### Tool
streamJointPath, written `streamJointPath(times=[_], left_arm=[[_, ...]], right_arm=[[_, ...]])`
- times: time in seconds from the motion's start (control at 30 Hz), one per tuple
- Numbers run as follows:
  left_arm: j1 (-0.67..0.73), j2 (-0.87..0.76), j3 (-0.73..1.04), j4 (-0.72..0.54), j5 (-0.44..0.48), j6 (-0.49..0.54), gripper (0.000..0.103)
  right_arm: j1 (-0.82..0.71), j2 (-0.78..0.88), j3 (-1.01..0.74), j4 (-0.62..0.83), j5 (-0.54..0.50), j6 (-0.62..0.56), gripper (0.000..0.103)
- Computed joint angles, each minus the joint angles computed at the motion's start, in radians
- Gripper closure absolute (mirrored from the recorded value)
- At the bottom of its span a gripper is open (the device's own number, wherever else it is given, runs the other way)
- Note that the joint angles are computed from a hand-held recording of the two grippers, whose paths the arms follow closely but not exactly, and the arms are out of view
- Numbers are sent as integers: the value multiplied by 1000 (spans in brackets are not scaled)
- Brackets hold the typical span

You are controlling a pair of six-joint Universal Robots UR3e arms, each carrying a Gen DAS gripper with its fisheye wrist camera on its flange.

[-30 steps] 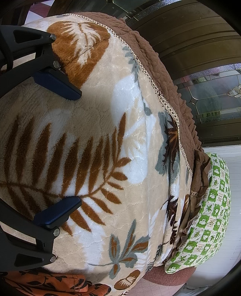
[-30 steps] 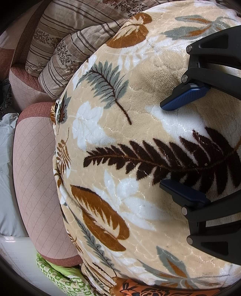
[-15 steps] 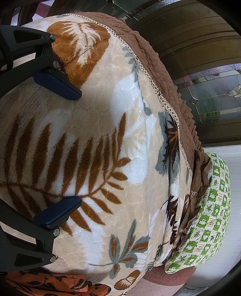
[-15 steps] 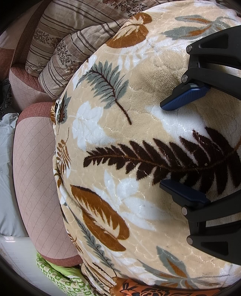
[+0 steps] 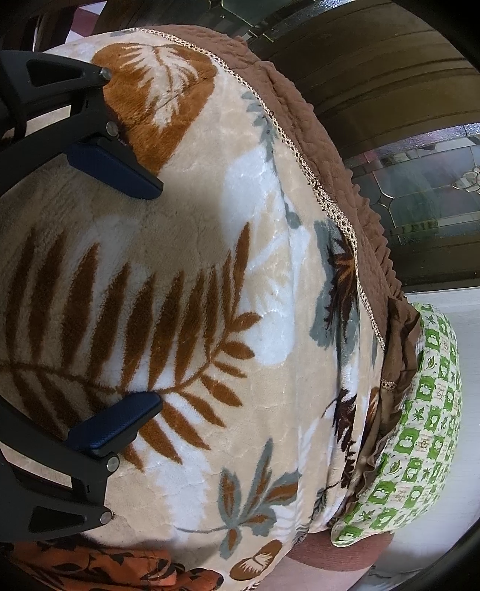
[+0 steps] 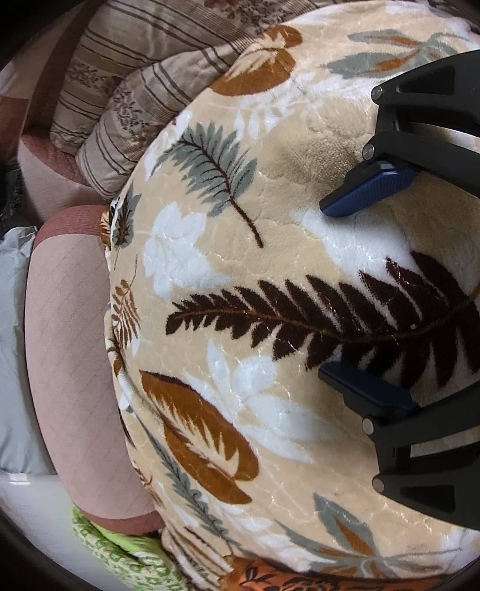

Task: Fold small clothes

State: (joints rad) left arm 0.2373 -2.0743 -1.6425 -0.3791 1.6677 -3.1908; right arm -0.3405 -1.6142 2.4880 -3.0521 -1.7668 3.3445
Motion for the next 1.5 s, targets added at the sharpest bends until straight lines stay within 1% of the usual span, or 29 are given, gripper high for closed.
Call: streamJointPath(times=[0.07, 0.13, 0.23, 0.33, 0.37, 0.5, 0.53, 0.57, 0.63, 0.67, 0.7, 0.77, 0.8, 0.83, 0.9, 0.93, 1.07, 1.1, 1.17, 1.23, 1.3, 1.37, 1.43, 1.5], left_arm=[[-1, -1, 1, 1, 4, 2, 0], [0, -2, 1, 1, 4, 3, 0], [-2, -3, 2, 1, 6, 2, 0], [0, -4, -7, 16, 1, 0, 0], [0, -4, -7, 15, 1, -1, 0], [-23, -2, 18, -21, 40, 2, 0], [-24, 12, 14, -31, 31, 27, 0], [-19, 49, -17, -13, -4, 66, 0], [-8, 138, -106, 74, -49, 80, 0], [3, 193, -148, 103, -84, 88, 0], [11, 259, -177, 106, -111, 101, 0], [20, 411, -198, 55, -155, 143, 0], [24, 456, -199, 35, -174, 158, 0], [30, 515, -185, -10, -199, 179, 0], [41, 618, -131, -143, -238, 210, 0], [46, 664, -112, -196, -254, 220, 0], [79, 820, -61, -379, -344, 264, 0], [83, 859, -36, -445, -364, 277, 0], [79, 911, -8, -517, -375, 299, 0], [54, 947, 6, -555, -366, 306, 0], [50, 972, 26, -607, -387, 321, 0], [45, 988, 69, -703, -420, 341, 0], [37, 1008, 71, -727, -427, 347, 0], [6, 1020, 70, -726, -407, 345, 0]], right_arm=[[-2, -39, -19, 70, 7, -5, 19], [9, -107, -19, 115, -5, 33, 19], [73, -256, -26, 178, -70, 101, 19], [206, -392, -80, 268, -158, 135, 19], [246, -412, -100, 286, -177, 142, 19], [506, -377, -224, 320, -330, 218, 19], [562, -352, -263, 328, -356, 238, 19], [618, -325, -308, 345, -379, 259, 19], [708, -274, -384, 366, -418, 289, 19], [763, -237, -437, 382, -446, 302, 19], [808, -211, -480, 412, -476, 322, 19], [882, -164, -575, 482, -521, 353, 19], [912, -149, -604, 494, -531, 364, 19], [944, -130, -647, 515, -544, 371, 19], [1010, -91, -721, 570, -600, 406, 19], [1035, -82, -743, 586, -619, 419, 19], [1143, -38, -883, 724, -683, 494, 19], [1162, -33, -905, 746, -693, 499, 19], [1212, -15, -952, 791, -730, 517, 19], [1247, -5, -971, 800, -749, 523, 19], [1270, -1, -985, 815, -754, 537, 19], [1283, -3, -985, 814, -757, 548, 19], [1296, -6, -986, 814, -765, 552, 19], [1311, -2, -996, 829, -785, 559, 19]])
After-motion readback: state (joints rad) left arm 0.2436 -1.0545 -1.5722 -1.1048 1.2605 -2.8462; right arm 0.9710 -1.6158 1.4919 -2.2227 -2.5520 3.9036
